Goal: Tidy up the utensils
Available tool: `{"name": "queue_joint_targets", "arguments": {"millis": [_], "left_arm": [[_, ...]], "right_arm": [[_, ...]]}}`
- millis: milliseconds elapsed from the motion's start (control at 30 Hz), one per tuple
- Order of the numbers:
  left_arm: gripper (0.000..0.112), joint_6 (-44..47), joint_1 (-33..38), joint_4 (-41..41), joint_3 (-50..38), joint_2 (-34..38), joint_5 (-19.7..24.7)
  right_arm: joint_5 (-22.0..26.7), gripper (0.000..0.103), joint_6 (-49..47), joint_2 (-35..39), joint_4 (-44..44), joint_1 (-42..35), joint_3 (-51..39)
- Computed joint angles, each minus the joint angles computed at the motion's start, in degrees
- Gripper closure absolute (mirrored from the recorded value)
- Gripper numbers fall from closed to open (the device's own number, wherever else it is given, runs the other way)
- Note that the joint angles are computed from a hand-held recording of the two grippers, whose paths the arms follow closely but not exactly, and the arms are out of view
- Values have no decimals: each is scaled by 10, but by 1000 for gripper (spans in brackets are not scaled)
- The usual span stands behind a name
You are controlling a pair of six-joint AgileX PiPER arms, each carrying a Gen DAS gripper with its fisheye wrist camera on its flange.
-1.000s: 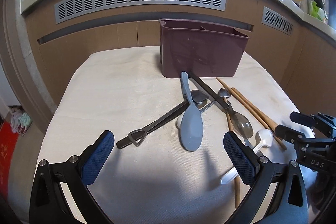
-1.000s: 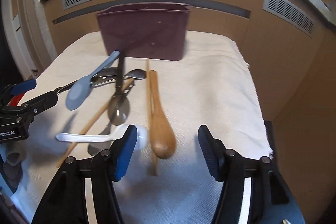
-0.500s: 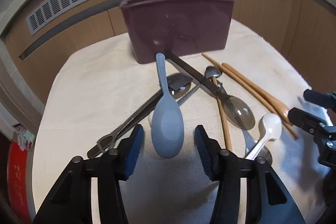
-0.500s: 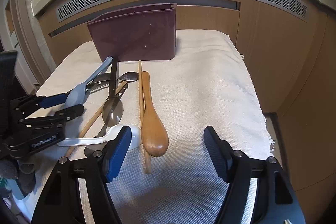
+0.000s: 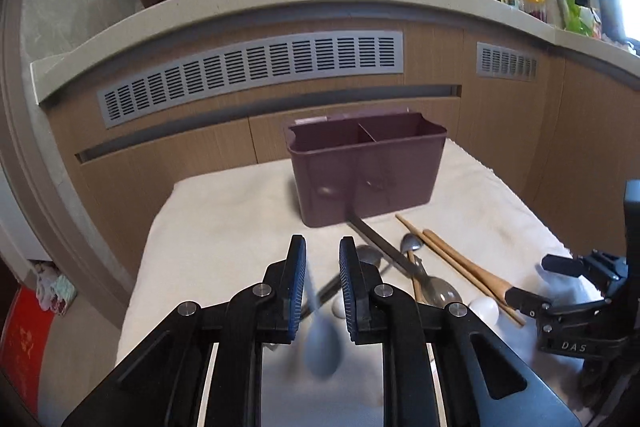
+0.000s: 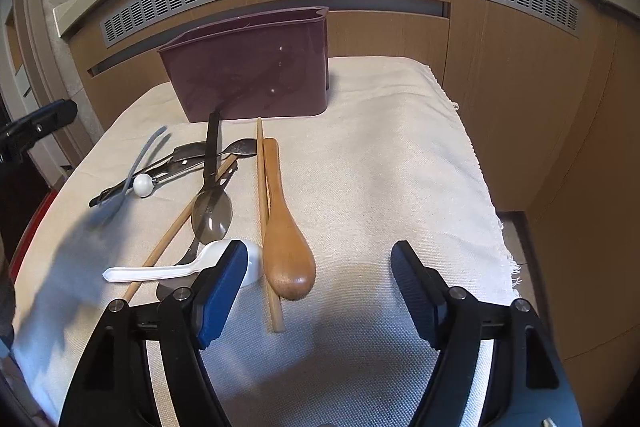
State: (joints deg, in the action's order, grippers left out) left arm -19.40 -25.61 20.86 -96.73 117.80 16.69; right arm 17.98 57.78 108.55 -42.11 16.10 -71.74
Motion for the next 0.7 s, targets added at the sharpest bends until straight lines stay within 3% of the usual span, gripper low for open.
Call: {"name": "queue_joint_targets", "arguments": {"millis": [267,433,700], "left_arm": [[89,170,39,-211,-78,54,115],[50,154,46,-229,-107,91,152],[43,194,65,-294,-133,111,178]], "right_arm": [[-3,26,11,0,-11,0,4],[4,25,10,3,-10,2,0],[20,24,-24,14,18,2,-17]]}}
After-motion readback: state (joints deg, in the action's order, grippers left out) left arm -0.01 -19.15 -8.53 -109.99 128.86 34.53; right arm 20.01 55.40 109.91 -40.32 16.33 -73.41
